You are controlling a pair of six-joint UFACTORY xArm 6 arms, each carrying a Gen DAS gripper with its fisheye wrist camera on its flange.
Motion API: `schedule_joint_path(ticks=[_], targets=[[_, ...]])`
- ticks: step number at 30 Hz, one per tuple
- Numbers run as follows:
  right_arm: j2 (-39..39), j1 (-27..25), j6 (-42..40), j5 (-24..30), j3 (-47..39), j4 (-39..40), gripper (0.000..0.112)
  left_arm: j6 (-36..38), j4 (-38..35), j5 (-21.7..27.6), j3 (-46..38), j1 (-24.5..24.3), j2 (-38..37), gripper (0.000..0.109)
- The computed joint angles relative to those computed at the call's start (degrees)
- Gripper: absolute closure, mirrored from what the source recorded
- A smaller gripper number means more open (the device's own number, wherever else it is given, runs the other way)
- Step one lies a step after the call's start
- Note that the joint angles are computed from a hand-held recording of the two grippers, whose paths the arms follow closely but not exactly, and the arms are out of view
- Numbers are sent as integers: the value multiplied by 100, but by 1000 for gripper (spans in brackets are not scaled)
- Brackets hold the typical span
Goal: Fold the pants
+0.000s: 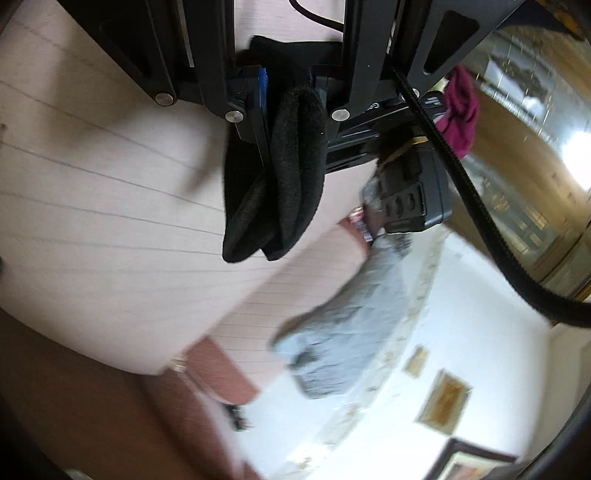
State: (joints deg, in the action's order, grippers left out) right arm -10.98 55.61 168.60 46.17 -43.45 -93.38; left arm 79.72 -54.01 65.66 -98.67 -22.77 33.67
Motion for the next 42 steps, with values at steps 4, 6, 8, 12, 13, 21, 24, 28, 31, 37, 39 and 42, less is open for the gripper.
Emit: schedule_joint_path(ticks=[4,6,8,12,13,21,24,28,31,37,39,42], targets=[[284,-119,-147,-372,-560,-483,98,-92,-340,359,-38,634,-118,100],[541,-229,68,-659,-876,-905,98,-150,-355,290,-44,845,-132,105],[948,-380,362,-1002,-1309,-1354,99,-335,-274,66,-33,1134,-114,105],[2134,-713,736,-1901,-2575,-1961,99,-1248,-59,77,-431,1691,211,105],[2482,-781,782,-2146,-2944,-2043,99,-1434,-24,113,-529,1800,284,105],[4851,-1212,-439,-4048,-5435,-563,85,-2276,12,201,-484,2444,429,45],[4078,-1061,-1119,-3734,-4737,-466,73,-2414,15,283,-280,2450,297,45],[2531,-686,-2324,-2114,-3004,643,63,-2486,215,15,209,2343,50,45],[1973,-669,-2225,-1700,-2235,1080,63,-2556,433,-78,489,2178,-52,45],[1881,-711,-1570,-1648,-1963,901,63,-2036,451,-573,1022,1748,-428,90],[1995,-703,-1952,-1644,-2228,899,63,-1909,329,-491,1007,1770,-510,90],[2258,-777,-2543,-1780,-2691,954,63,-1822,372,-919,1173,1780,-678,91]])
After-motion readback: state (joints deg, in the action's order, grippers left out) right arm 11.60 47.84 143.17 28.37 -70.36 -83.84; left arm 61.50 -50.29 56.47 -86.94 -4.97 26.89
